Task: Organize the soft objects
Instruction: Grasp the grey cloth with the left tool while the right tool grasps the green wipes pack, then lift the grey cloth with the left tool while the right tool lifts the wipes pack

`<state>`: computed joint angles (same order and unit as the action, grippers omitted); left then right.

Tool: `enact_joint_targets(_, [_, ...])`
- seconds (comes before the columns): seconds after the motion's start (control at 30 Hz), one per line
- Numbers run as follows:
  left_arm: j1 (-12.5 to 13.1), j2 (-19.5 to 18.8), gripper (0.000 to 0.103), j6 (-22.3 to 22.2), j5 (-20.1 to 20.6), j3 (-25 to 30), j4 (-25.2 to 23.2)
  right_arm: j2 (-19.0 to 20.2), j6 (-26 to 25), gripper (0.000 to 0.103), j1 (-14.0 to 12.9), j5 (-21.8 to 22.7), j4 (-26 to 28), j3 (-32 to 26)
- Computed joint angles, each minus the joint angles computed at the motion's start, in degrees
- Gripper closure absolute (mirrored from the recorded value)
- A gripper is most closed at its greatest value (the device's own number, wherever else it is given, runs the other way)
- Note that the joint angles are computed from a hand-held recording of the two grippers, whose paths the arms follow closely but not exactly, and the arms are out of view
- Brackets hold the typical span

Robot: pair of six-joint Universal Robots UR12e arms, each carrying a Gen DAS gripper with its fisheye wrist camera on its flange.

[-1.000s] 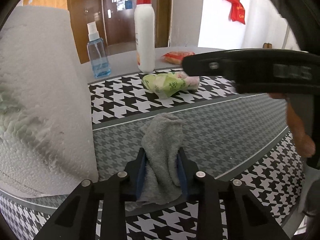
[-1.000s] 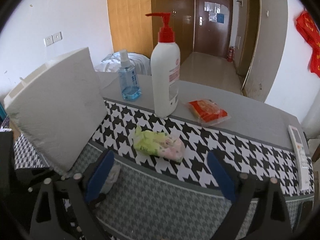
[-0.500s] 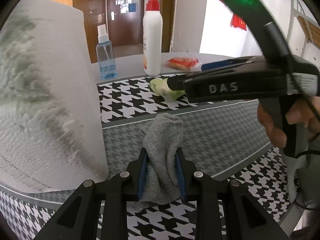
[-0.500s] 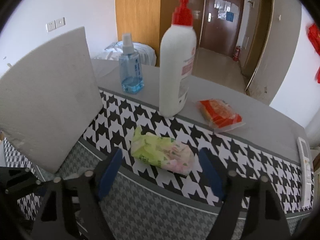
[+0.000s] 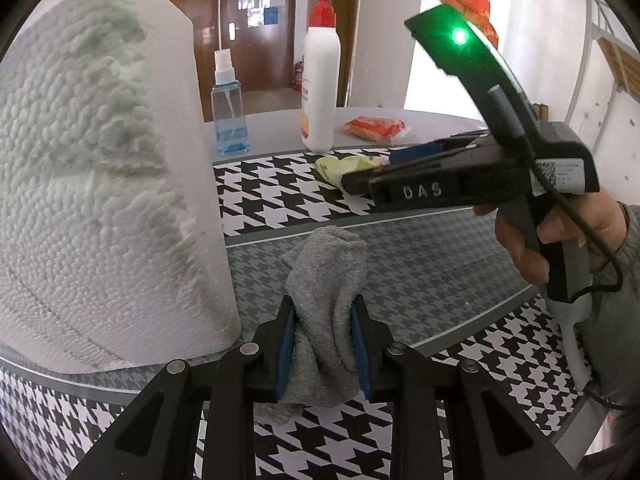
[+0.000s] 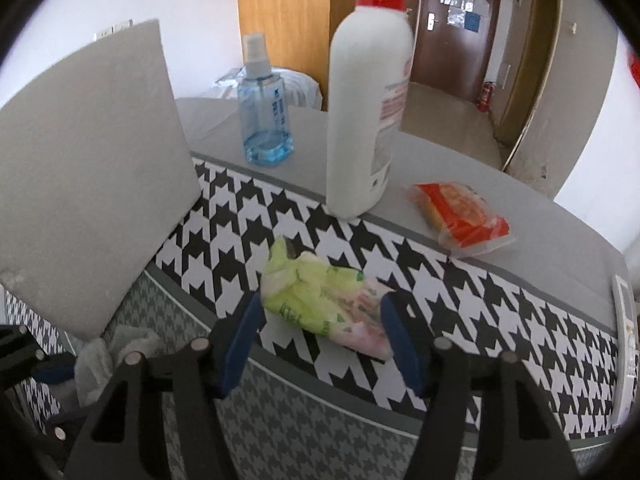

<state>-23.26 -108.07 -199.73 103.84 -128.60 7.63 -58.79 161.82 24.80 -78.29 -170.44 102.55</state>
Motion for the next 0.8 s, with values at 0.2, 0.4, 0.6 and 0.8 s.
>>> enact_joint_targets(0.2, [-0.2,0.74,0.075,-0.65,0.68,-0.68,0.24,0.46,0.12,0.048,0.71,-2.78,-0.14,-0.44])
enact_joint_targets(0.4, [-0.58,1.55,0.075,-1.24,2.07,-1.36,1.48,-1.3,2.35,0.061,0.32,-2.66,-0.64,1.04])
enact_joint_targets(0.6, [-1.22,2.43,0.075,-0.93,2.92,-2.05,2.56,-3.62,3.19,0.067,0.44,-3.79,-1.37,3.34])
enact_joint_targets(0.8, [-2.11,3.18,0.075,-0.57,4.1,-2.55,3.43,-4.86,4.0,0.085,0.35,-4.34,-1.05,4.97])
